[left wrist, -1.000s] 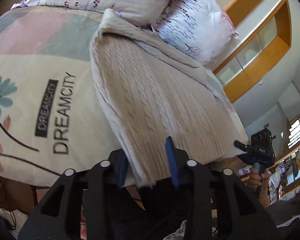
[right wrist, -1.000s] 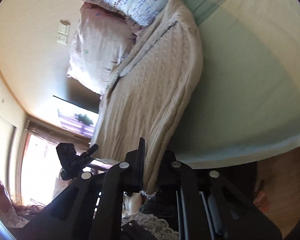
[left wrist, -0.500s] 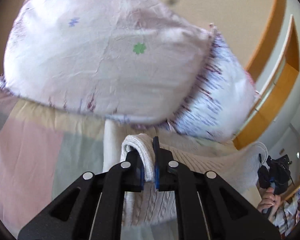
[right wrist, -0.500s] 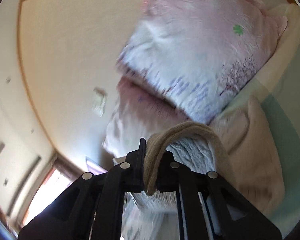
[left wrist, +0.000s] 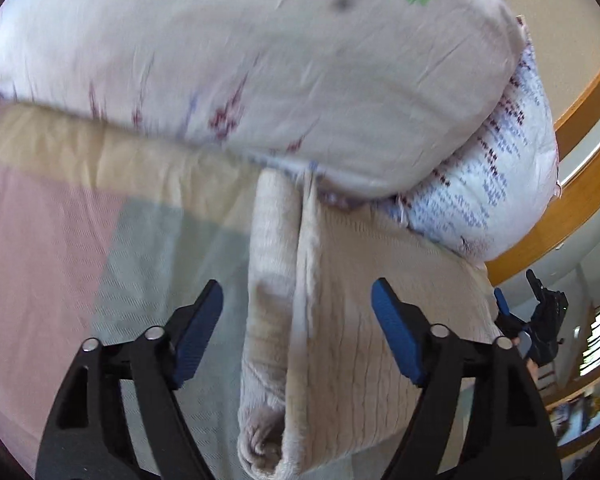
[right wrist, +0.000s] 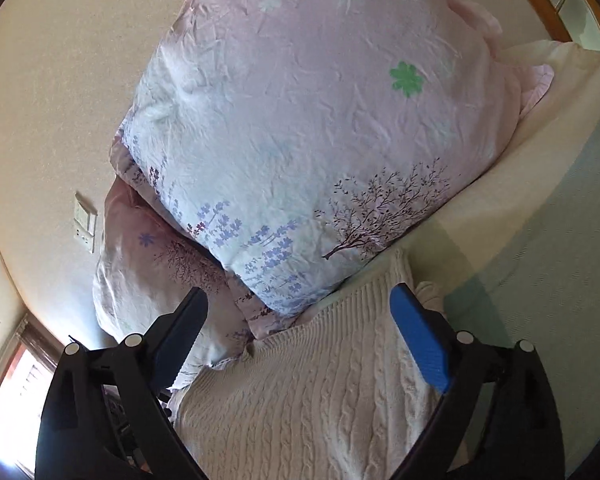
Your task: Fold small clothes
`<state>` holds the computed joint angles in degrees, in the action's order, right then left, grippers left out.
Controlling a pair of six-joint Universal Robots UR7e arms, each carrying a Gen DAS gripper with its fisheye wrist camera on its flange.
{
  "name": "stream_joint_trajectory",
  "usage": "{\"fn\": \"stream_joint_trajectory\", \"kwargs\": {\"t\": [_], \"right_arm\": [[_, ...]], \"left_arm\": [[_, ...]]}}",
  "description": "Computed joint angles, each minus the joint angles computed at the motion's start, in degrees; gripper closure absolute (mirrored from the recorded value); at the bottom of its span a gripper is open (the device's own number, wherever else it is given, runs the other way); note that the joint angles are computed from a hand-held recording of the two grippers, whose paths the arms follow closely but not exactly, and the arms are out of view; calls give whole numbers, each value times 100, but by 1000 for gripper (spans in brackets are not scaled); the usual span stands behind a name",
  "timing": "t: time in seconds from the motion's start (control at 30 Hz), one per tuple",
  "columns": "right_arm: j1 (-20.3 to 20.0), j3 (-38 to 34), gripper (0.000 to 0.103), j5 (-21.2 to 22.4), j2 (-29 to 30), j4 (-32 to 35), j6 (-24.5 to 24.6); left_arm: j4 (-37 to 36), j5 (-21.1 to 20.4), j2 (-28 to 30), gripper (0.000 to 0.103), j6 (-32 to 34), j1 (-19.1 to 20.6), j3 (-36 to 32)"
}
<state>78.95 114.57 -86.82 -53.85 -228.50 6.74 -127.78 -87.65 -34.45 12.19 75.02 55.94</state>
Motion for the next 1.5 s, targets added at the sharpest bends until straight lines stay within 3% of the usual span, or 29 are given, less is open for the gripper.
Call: {"fn": "stream_joint_trajectory", "kwargs": {"t": [0.13, 0.23, 0.27, 0.43, 0.5, 0.6, 0.7, 0.8, 0.87, 0.9, 0.97, 1.07, 1.2, 1.23, 1.27, 1.3, 1.33, 1.37, 1.4, 1.43, 1.5], "right_arm": [[-131, -43, 9, 186, -40, 334, 136], [-209, -63, 9, 420, -36, 429, 294], [-242, -6, 9, 504, -81, 406, 340], [-388, 224, 9, 900, -373, 146, 663], [-363, 361, 9, 741, -511, -22, 603], [-258, 514, 9, 115, -723, -101, 266], [-336, 603, 9, -179, -953, 214, 150], [-590, 702, 9, 62, -1186, 676, 321], [-770, 718, 6, 407, -1374, 1132, 438], [-833, 701, 4, 537, -1468, 1464, 485], [-871, 610, 3, 623, -1577, 2182, 476], [-750, 366, 3, 278, -1580, 3221, 489], [-575, 27, 5, 56, -1352, 4047, 291], [-511, -15, 8, -28, -1291, 4079, 169], [-502, -59, 22, 49, -1241, 4179, 125], [-507, -133, 43, 143, -1181, 4385, 128], [-483, -173, 48, 89, -1107, 4408, 150], [-487, -153, 51, 123, -1070, 4295, 138], [-518, -113, 56, 313, -1061, 4222, 167], [-569, -33, 57, 583, -1069, 4079, 206], [-611, 44, 59, 1093, -1043, 3895, 238]], "left_arm": [[468, -333, 281, 48, -466, 112, -367], [511, -835, 377, 74, -1120, 253, -513], [497, -1066, 352, 78, -1369, 285, -503], [-113, -1741, 5, 81, -1282, -121, 138], [-284, -2094, 44, 81, -1139, -426, 307], [-542, -2696, 453, 81, -1058, -864, 381], [110, -3374, 1277, 73, -1060, -1121, -203], [546, -3811, 1563, 63, -1317, -1136, -371], [71, -3572, 1213, 30, -1061, -1109, 97], [-346, -3276, 1014, 25, -989, -1109, 371], [-870, -2327, 624, 21, -751, -1124, 794], [-659, -1238, 520, 21, -664, -1174, 794], [-9, -651, 641, 21, -754, -1191, 708], [73, -589, 688, 21, -733, -1209, 710], [95, -482, 746, 21, -722, -1236, 715], [82, -438, 719, 21, -669, -1190, 806], [-131, -472, 722, 21, -666, -1198, 920], [-297, -453, 722, 32, -647, -1221, 997], [-222, -462, 738, 40, -639, -1194, 916], [-185, -574, 691, 57, -584, -1107, 909], [375, -1081, 625, 66, -426, -915, 580]]}}
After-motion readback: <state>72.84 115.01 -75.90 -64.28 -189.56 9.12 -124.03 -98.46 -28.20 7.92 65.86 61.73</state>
